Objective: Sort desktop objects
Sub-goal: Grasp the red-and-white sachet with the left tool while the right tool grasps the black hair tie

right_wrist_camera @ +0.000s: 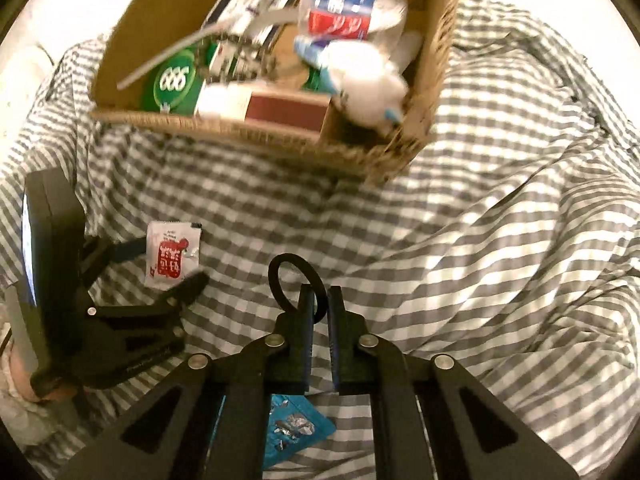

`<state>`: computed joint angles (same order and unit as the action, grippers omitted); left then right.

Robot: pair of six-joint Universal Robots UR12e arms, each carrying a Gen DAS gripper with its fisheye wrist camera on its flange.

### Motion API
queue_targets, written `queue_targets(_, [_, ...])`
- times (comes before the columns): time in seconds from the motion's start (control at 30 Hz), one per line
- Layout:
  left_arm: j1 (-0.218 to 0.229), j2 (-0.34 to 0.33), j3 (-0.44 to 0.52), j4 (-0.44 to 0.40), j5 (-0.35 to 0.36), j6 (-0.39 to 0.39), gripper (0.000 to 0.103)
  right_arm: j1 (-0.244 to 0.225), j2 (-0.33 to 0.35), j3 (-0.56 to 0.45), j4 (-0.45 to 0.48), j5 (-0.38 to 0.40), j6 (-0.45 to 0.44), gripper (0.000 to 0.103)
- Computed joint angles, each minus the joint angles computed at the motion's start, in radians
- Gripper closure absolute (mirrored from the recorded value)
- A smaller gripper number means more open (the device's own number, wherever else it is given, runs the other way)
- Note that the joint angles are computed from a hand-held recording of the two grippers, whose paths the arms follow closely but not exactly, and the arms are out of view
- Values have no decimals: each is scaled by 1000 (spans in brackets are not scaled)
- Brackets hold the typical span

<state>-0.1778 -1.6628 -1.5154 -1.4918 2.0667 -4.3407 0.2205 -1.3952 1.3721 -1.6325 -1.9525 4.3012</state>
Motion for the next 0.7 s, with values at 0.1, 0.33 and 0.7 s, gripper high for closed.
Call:
queue_targets(0.1, [-14,12,10,-5,10,-35,57,4,-4,-13,-18,-18,-16,97])
queue_targets(0.33, [-62,15,87,-108,81,-96,57,22,6,-48,-65,-56,-71,97])
queue_targets(0.7, [6,10,155,41,220,141,57,-10,9,-74,-217,-76,-281,97])
